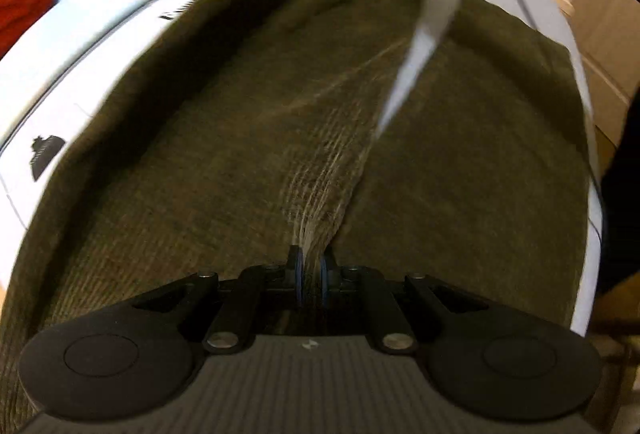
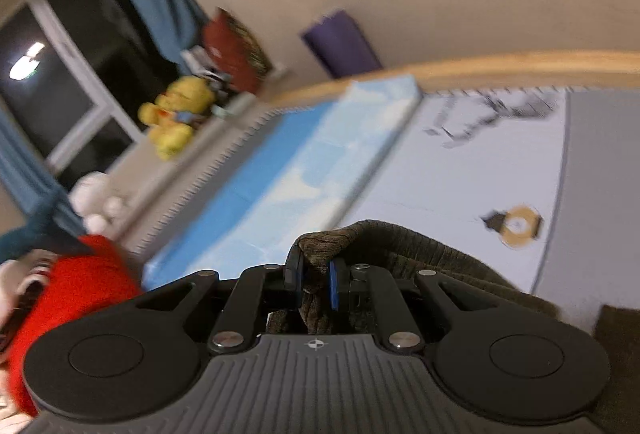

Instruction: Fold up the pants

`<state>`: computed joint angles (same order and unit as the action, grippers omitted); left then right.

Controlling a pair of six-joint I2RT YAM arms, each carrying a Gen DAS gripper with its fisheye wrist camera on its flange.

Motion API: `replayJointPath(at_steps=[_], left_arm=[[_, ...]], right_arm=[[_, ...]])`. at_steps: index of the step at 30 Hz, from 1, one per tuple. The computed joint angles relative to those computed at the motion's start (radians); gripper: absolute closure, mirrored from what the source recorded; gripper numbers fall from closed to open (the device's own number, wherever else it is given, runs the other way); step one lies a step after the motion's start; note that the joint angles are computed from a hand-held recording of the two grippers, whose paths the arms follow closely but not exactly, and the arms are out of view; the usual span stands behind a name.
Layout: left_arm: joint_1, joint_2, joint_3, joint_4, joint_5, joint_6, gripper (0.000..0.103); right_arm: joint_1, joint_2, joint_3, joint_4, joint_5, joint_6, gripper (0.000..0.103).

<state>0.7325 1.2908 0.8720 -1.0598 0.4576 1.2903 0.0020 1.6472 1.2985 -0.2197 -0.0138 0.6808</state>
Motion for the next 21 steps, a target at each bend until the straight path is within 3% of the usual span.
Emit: replayJointPath(at_steps=[2,4,5,6,7,9,11,13,15,18,21], left_arm=[[0.017,-0.011,-0.013,-0.018,0.0,0.047,0.089],[0.035,0.005,0.009,-0.06,0.004,0.079,0.059],[0.067,0.031,0.047,-0.11,0.024,0.107,0.054],[0.11,0.062,0.091,-0.159,0.057,0.137,0.05],[0.158,0.099,0.146,-0.203,0.092,0.154,0.048],[0.23,0.164,0.24,-0.232,0.146,0.121,0.048],[0.279,0.205,0.307,-0.162,0.157,0.001,0.048],[0.306,0.243,0.345,-0.041,0.104,-0.158,0.048],[0.327,0.283,0.371,0.103,-0.001,-0.34,0.046],[0.402,0.393,0.435,0.251,-0.176,-0.494,0.035],[0.48,0.495,0.509,0.352,-0.315,-0.574,0.022]], right_arm=[[0.007,0.04,-0.009,0.023,0.017,0.034,0.091],[0.009,0.091,-0.019,0.105,0.021,0.07,0.087],[0.026,0.125,0.001,0.126,0.047,0.071,0.083],[0.037,0.144,0.007,0.135,0.08,0.064,0.072],[0.039,0.149,0.003,0.14,0.099,0.052,0.055],[0.021,0.142,-0.034,0.157,0.053,0.031,0.051],[-0.006,0.128,-0.043,0.094,0.037,0.027,0.051],[-0.029,0.134,-0.039,0.026,0.061,0.037,0.051],[-0.052,0.135,-0.045,-0.033,0.079,0.029,0.051],[-0.074,0.178,-0.005,-0.2,0.139,0.007,0.049],[-0.117,0.22,-0.027,-0.201,0.031,-0.034,0.051]])
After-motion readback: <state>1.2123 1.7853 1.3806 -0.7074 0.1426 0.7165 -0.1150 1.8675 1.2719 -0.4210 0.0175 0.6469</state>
